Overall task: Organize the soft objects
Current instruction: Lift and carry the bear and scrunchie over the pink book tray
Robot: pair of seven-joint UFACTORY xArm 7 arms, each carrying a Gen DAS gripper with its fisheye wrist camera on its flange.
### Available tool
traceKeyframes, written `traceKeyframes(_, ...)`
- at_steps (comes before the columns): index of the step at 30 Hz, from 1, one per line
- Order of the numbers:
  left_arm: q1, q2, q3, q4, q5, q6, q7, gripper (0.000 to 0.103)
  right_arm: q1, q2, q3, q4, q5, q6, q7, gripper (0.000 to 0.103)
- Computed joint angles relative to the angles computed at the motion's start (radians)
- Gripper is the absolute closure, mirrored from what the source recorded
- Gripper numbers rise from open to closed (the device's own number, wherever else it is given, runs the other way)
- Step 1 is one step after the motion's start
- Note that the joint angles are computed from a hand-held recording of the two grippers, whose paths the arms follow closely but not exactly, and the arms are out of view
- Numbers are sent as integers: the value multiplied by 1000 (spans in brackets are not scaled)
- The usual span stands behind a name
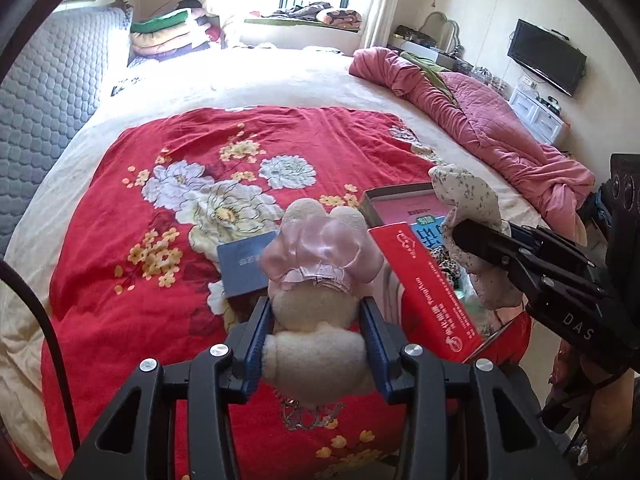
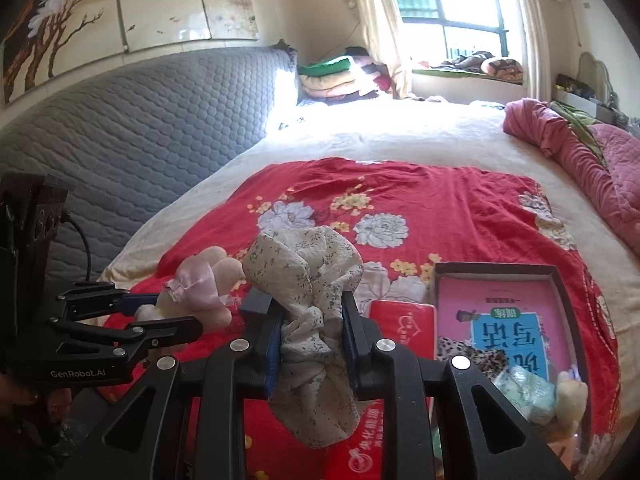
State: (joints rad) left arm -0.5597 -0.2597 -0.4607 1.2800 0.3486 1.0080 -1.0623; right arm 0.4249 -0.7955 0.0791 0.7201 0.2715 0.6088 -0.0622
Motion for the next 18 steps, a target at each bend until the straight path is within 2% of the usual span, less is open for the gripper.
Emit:
traceKeyframes(3,-10,94,-24,103,54,17,7,59,-36,-62,-30,-25,-16,23,-1,77)
traceKeyframes(7,-70,234,-19,256,130,45,15,59,-95,-130,-74,-47,-36,59,-6,77)
traceKeyframes(13,-179,425,25,471,195,80,65,59,-206,-198,-142,-64,-65,90,-16,77)
traceKeyframes(18,-261,563,75,630,194,108,124,59,-296,-222,-204,-74,-78,112,-28,77)
